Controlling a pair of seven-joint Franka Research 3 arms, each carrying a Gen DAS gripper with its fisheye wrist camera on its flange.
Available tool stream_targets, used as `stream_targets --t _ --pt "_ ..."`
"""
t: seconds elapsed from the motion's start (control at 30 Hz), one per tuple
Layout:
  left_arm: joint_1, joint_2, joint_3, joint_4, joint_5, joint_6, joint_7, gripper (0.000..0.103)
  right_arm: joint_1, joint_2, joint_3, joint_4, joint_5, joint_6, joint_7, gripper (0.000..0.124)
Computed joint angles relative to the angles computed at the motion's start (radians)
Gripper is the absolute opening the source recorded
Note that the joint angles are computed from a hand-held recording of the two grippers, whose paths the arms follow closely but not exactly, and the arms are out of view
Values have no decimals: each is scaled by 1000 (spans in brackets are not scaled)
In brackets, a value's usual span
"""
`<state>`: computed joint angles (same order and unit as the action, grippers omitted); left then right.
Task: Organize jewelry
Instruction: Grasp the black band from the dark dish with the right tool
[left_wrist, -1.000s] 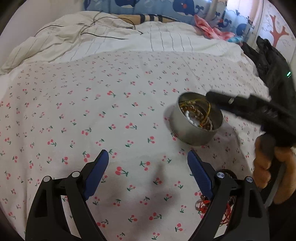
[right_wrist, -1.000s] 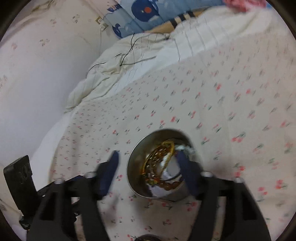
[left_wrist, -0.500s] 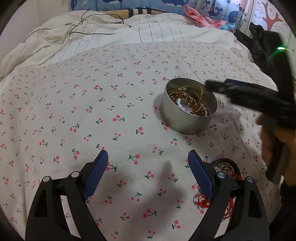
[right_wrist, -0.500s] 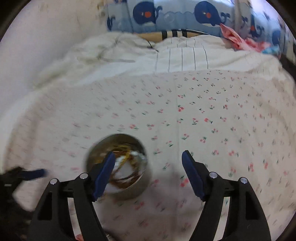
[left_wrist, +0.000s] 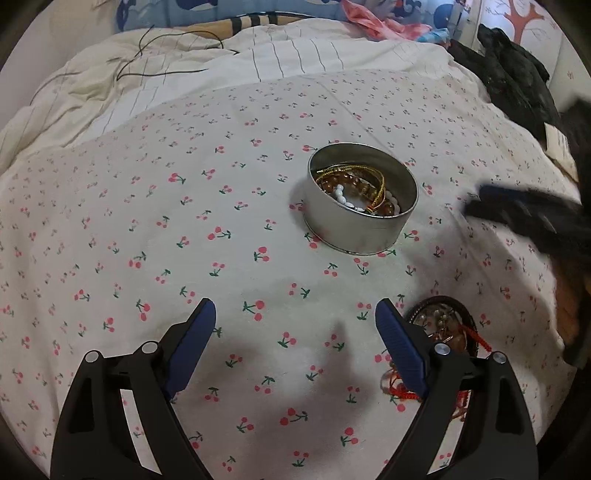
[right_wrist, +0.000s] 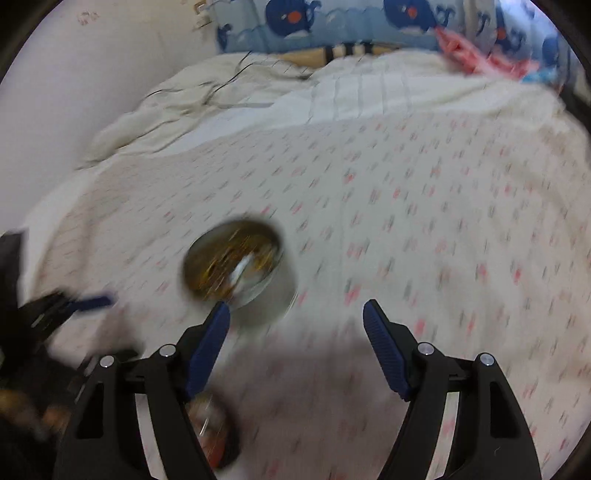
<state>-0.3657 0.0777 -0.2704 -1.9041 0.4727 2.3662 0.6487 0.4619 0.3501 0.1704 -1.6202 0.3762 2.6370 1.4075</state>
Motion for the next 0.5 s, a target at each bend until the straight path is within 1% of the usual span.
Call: stream_targets --t 0.03,0.07,0.1,0.13,0.17,0.2,0.3,0.4,0.5 --pt "0 -1 1 2 3 -4 -3 84 -13 -25 13 -41 21 -3 -35 68" --pt "0 -3 1 1 6 -7 -11 84 -18 -32 17 -50 29 -21 -53 61" --pt "0 -4 3 2 11 -14 -27 84 -27 -37 24 -56 47 -53 -75 45" --pt "0 -6 4 0 14 -19 -38 84 -31 -37 30 -55 67 -66 -96 34" --pt "1 -8 4 -1 17 -23 -46 84 -35 -33 38 -48 86 -80 -125 28" --pt "3 -11 5 -4 16 -25 -50 84 -35 -25 43 -31 96 -101 -152 17" --pt "7 -12 3 -6 4 -23 -35 84 -45 -12 65 -8 166 -158 -242 17" --pt "9 -13 -1 -10 -20 -5 5 84 -5 -5 36 -7 111 -158 -224 17" --pt "5 -7 -7 -5 -40 -1 52 84 2 14 34 15 107 -182 -222 17"
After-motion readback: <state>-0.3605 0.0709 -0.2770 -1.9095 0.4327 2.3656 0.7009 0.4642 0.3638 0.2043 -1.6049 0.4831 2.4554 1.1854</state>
